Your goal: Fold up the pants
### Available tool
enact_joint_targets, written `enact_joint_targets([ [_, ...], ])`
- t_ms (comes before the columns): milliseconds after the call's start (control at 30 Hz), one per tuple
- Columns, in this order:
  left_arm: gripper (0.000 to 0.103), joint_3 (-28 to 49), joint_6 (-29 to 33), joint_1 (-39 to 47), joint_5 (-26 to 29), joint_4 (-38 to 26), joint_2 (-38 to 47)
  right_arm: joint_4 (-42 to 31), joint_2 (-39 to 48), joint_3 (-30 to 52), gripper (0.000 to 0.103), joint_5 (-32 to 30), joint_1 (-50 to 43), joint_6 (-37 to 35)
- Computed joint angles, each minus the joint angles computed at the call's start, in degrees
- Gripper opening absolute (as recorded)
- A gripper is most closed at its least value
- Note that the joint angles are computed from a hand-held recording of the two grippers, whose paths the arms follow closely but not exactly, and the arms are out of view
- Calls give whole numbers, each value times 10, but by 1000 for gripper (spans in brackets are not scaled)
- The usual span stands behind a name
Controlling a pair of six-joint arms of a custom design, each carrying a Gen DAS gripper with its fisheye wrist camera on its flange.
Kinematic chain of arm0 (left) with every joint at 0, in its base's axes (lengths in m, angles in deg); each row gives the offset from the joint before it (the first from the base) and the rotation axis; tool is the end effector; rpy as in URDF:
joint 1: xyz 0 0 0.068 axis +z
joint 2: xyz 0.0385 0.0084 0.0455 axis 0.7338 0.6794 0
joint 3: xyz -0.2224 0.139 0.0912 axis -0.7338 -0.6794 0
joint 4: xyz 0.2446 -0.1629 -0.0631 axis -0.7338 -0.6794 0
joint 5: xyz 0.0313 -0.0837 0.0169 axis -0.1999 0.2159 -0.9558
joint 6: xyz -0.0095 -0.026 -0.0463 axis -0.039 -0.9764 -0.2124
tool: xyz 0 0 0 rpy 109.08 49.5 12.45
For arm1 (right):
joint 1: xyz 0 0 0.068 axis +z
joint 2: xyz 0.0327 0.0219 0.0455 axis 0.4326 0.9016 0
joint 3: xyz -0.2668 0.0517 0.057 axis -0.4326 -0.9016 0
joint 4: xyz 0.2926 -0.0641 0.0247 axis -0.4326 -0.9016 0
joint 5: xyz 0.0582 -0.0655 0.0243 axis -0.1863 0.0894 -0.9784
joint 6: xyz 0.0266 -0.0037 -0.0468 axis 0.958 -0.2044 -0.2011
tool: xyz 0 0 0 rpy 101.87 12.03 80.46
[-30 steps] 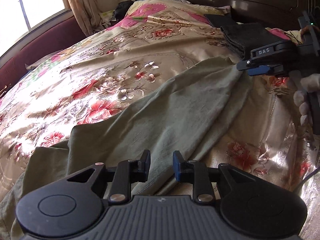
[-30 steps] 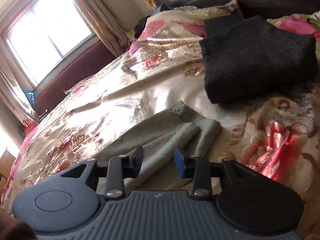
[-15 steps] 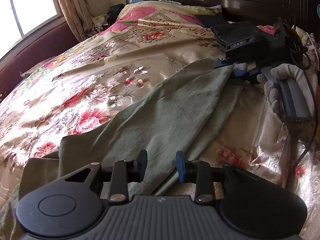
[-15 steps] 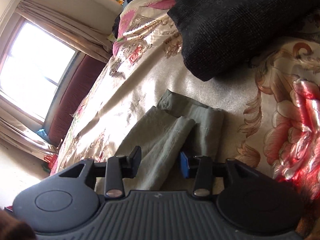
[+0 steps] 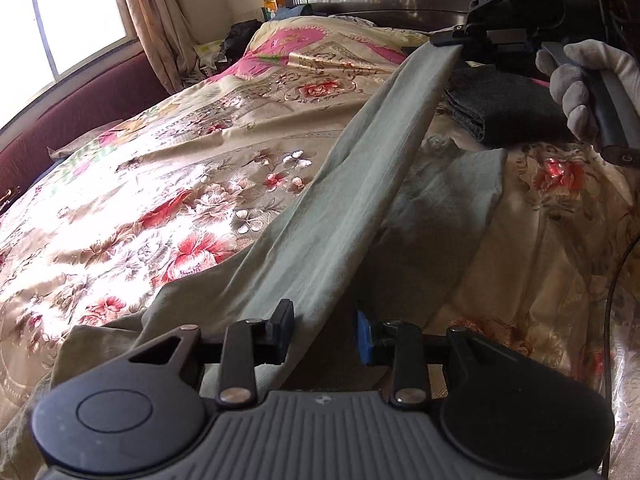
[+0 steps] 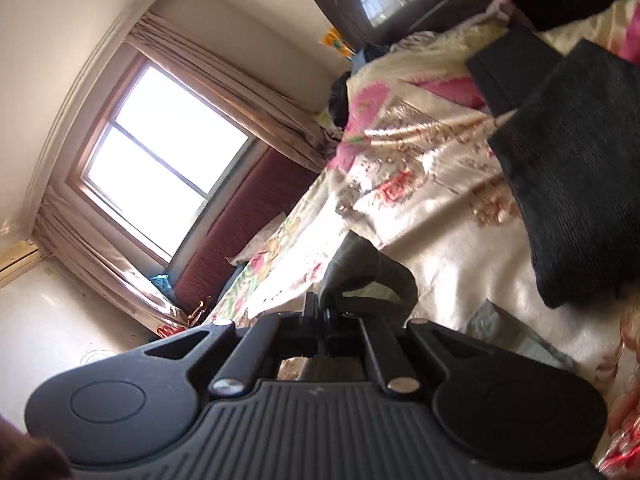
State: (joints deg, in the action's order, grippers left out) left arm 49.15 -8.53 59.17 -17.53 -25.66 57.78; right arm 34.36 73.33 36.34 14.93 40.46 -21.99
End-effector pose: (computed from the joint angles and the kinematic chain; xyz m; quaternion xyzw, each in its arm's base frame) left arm 0.2980 0.0472 0.1881 0.3137 0.8672 -0.0436 0.3843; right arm 0.3416 0.0893 0.1984 0.2665 0.7447 0.3317 0.5141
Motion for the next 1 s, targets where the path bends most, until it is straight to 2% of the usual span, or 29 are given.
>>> enact_joint_targets([
  [67,51,-1,2,-1,0,-2,8,-29,13,-10,5,2,-4,11],
  [167,51,-11,23,-7,-14,-14,19,-97,76,-11,5,0,-17,56],
  [333,52,-45,71,-4,-24,-18,3,-47,110,-43,8,-23,-26,94],
  [467,52,-44,69,-5,-26,-20,2,-71,112,-20,14,-25,-27,71],
  [567,53,-41,65,-6,-25,-19,3,-96,100,-9,13,-3,-17,47],
  [633,53,-42,68,-5,-22,-17,1,-71,73,-23,8,21,-6,20],
  [700,53,-42,72,1,-16,-19,1,-30,42,-45,6,44,5,-3],
  [767,53,-38,70,2,-17,-22,6,-37,44,-31,6,52,1,-21],
  [833,53,-37,68,0,-20,-20,13,-133,97,37,6,-13,-30,11],
  [867,53,-37,68,0,-21,-19,14,-159,121,66,5,-45,-42,32],
  [900,53,-38,71,0,-20,-19,12,-137,126,71,5,-64,-47,40],
  [1000,53,-36,68,1,-18,-21,5,-118,106,105,5,-57,-32,4],
])
